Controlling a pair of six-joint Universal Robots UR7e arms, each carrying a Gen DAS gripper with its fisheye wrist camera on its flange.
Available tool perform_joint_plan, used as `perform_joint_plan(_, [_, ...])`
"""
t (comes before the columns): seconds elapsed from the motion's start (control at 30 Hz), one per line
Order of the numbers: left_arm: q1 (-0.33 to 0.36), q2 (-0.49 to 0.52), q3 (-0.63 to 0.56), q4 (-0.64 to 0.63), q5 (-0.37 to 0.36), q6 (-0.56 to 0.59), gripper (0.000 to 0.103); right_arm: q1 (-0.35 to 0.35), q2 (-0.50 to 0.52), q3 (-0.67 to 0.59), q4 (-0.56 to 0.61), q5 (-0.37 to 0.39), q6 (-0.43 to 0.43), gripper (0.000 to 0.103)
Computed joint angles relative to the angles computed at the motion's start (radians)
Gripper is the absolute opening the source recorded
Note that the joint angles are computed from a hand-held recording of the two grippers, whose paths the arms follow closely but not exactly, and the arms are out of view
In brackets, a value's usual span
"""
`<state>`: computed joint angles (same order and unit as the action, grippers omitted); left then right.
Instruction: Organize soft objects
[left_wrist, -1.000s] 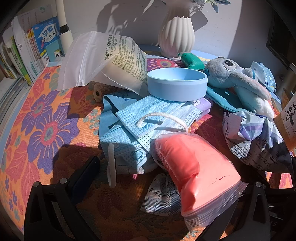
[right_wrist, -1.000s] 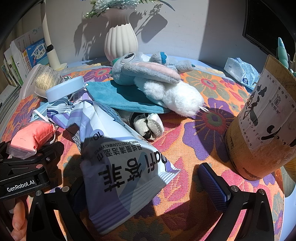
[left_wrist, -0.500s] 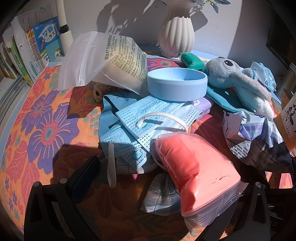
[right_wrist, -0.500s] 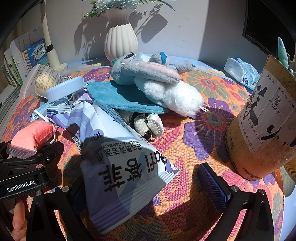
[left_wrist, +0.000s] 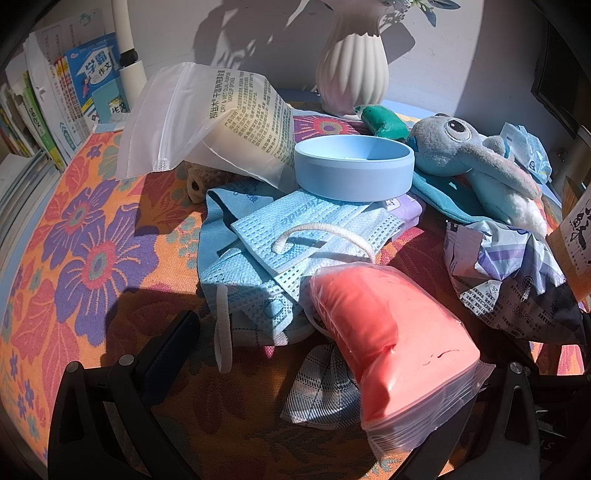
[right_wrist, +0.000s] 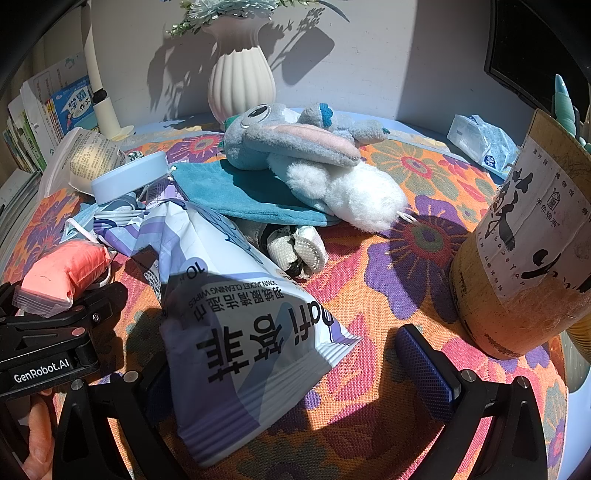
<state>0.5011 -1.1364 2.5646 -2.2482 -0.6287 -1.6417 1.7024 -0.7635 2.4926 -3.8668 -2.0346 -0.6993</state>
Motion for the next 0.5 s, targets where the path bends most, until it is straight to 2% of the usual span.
perform_joint_plan(0.5, [0.001, 0.004, -0.005, 0.003, 0.002, 0.0, 0.103, -0.001, 0.0, 0.0, 0.001, 0.001, 0.0, 0.103])
